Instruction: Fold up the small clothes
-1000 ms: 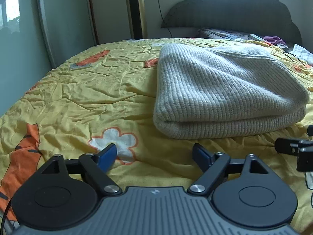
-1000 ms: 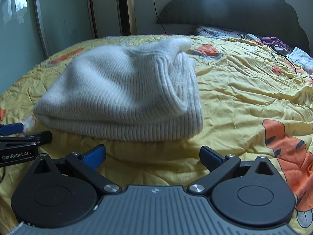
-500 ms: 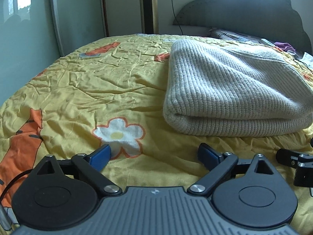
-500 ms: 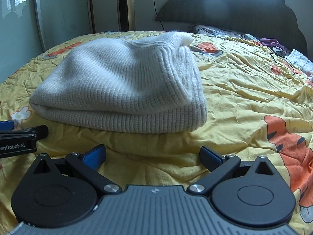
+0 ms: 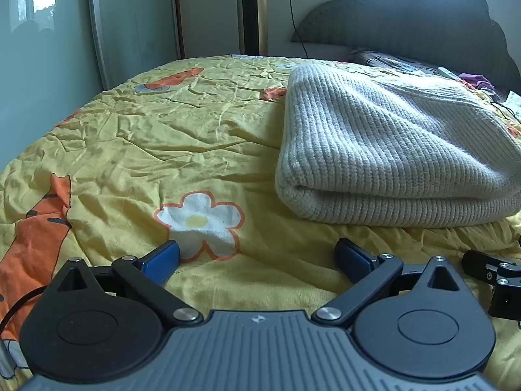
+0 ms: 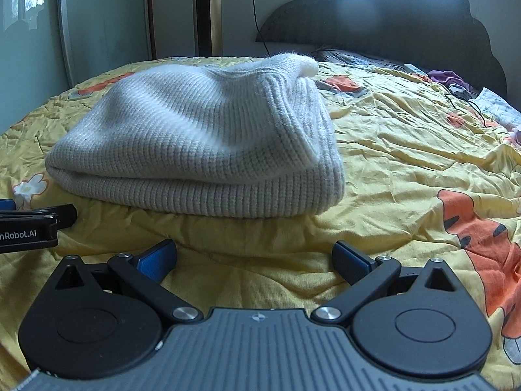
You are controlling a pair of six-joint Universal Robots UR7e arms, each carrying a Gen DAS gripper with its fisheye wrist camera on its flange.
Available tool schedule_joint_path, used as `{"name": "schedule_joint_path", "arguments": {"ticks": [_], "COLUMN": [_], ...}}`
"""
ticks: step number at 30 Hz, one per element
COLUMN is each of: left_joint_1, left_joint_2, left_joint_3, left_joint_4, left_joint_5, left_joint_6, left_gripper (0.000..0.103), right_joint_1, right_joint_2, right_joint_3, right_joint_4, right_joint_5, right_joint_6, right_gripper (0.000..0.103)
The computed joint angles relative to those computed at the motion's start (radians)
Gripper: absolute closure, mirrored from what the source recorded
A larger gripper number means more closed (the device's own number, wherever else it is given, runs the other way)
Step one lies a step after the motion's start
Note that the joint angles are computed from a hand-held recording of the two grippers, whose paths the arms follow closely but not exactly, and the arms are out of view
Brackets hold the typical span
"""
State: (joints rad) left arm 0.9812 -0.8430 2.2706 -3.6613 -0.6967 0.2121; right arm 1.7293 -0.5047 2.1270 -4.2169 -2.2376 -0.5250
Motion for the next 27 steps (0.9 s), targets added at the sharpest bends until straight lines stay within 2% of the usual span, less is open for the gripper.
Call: {"name": "schedule_joint_path", "arguments": {"ticks": [11, 27], "left_joint_1": [0.009, 0.009], "left_joint_2": [-0.012, -0.010], "left_joint_3": [0.004, 0.004], "left_joint_4": [0.006, 0.005], "left_joint_5": [-0.025, -0.024], "left_joint_6": [0.008, 0.007], "left_gripper": [0.000, 0.000], "right_joint_1": [0.002, 0.001], "right_joint_2": [0.005, 0.004], "right_joint_3": [-0.001, 0.000], "right_joint_4": [-0.013, -0.012], "right_joint_5": [-0.005, -0.004], "right_joint_6": [-0.003, -0.001], "right_gripper": [0.000, 0.000]}}
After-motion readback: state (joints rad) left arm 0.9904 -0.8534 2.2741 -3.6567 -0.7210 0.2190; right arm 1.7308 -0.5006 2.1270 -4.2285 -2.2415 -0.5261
